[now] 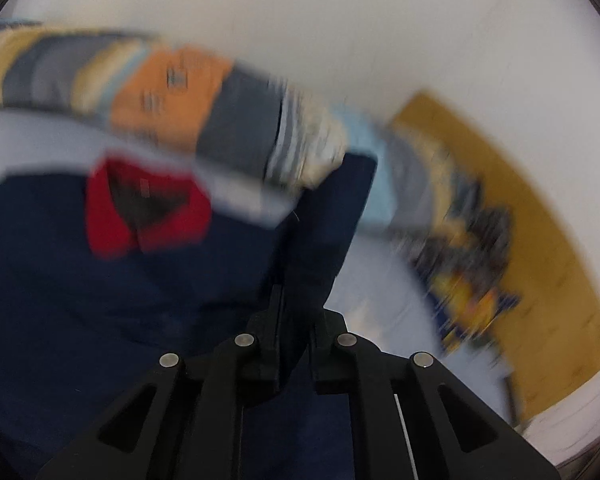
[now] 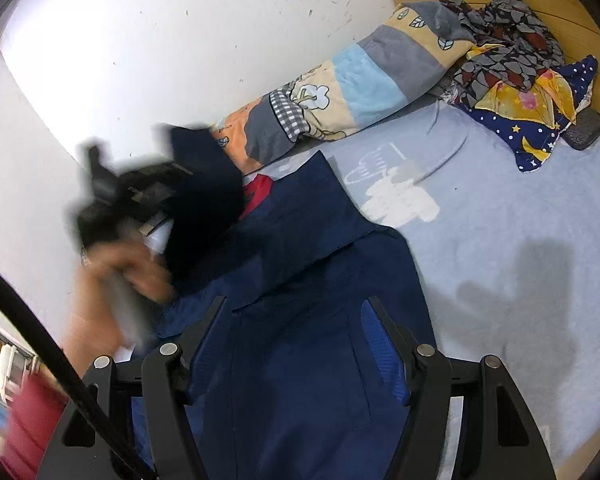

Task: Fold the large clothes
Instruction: 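Lay the sleeve across the shirt front with the left gripper and release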

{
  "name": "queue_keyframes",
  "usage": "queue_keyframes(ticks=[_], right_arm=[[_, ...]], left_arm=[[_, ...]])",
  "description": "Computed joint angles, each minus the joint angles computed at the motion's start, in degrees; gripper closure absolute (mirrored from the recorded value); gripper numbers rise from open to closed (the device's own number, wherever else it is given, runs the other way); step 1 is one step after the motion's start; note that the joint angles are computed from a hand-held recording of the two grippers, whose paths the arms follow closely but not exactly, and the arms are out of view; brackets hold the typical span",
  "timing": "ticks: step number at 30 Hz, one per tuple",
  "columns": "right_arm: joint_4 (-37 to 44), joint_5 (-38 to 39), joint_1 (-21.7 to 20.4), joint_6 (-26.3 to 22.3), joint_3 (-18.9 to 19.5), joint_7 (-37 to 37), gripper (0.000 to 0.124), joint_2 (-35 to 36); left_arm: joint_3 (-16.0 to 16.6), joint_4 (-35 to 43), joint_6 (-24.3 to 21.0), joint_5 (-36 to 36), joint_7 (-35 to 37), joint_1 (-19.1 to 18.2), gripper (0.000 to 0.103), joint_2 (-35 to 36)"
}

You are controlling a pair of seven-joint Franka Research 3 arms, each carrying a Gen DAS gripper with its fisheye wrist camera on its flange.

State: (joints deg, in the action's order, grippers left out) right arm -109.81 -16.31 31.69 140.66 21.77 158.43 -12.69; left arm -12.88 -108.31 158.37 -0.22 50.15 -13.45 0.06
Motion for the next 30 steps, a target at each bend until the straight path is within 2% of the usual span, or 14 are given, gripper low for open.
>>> queue_keyframes(ticks=[3,4,5,7,8,12,14,18,22,24,25,26,28,30], right_arm=[[0.0,0.2,0.1,0.0,-0.1,-0.3,0.052,-0.1],[-0.2,0.4,0.1,0.2,-0.2,-0.3,0.052,-0.2],[0.0,0.3,0.0,0.0,-0.1,-0.4,0.052,-0.1],[0.1,0.4,0.0,-0.2,-0.2,-0.6,0.052,0.0],[0.1,0.3,0.0,-0.2,-0.1,-0.4,0.052,-0.1],[-0.2,0.5,-0.2,0.3,-0.2,0.3,0.052,-0.3],[0.0,0.3,-0.2,0.2,0.0,0.2,0.052,-0.1],[0.6,0.4,0.2,-0.1,-0.1,-0.2,0.052,0.7],[0.7,-0.2,0.1,-0.8,-0.3,0.5,0.052,0.8],[0.6,-0.5,-0.1,-1.2,-0.4,1.2,0.052,0.8],[0.8,-0.7,-0.1,-1.7,-0.3,1.6,0.052,1.1],[0.9,-0.4,0.0,-1.9,-0.5,1.5,0.052,1.3],[0.7,0.2,0.2,-1.9,-0.9,1.7,0.052,1.6],[-0.1,1.3,0.4,-1.0,-1.3,2.3,0.052,1.5]], left_arm=[[-1.3,-1.2,-3.4,7.1,-4.0,-1.9,0.089,3.3],[-2.0,-1.7,-4.3,5.5,-2.9,-2.4,0.076,3.8],[-2.5,-1.7,-4.9,2.4,-0.3,-2.4,0.055,4.2],[-3.2,-3.7,-3.8,-0.8,2.6,-2.7,0.035,3.1],[-3.1,-5.1,-2.4,-0.5,3.3,-3.0,0.033,1.8],[-1.7,-8.7,-2.0,1.9,5.4,-3.0,0.025,-4.3],[-0.9,-10.4,-4.5,7.5,3.1,-1.4,0.022,-8.4],[1.5,-16.2,-9.5,14.8,-1.3,3.8,0.022,-16.1],[2.5,-23.3,-18.2,22.1,-8.1,11.4,0.022,-23.9],[6.3,-25.9,-24.5,18.2,-5.0,11.7,0.022,-25.3],[8.4,-27.1,-24.3,15.2,-2.2,10.7,0.023,-25.8],[8.6,-28.7,-22.6,15.3,-0.8,10.9,0.022,-27.3],[5.1,-27.7,-25.8,19.9,-2.1,12.9,0.022,-28.4],[4.5,-28.1,-23.1,20.6,-2.6,12.4,0.022,-29.9]])
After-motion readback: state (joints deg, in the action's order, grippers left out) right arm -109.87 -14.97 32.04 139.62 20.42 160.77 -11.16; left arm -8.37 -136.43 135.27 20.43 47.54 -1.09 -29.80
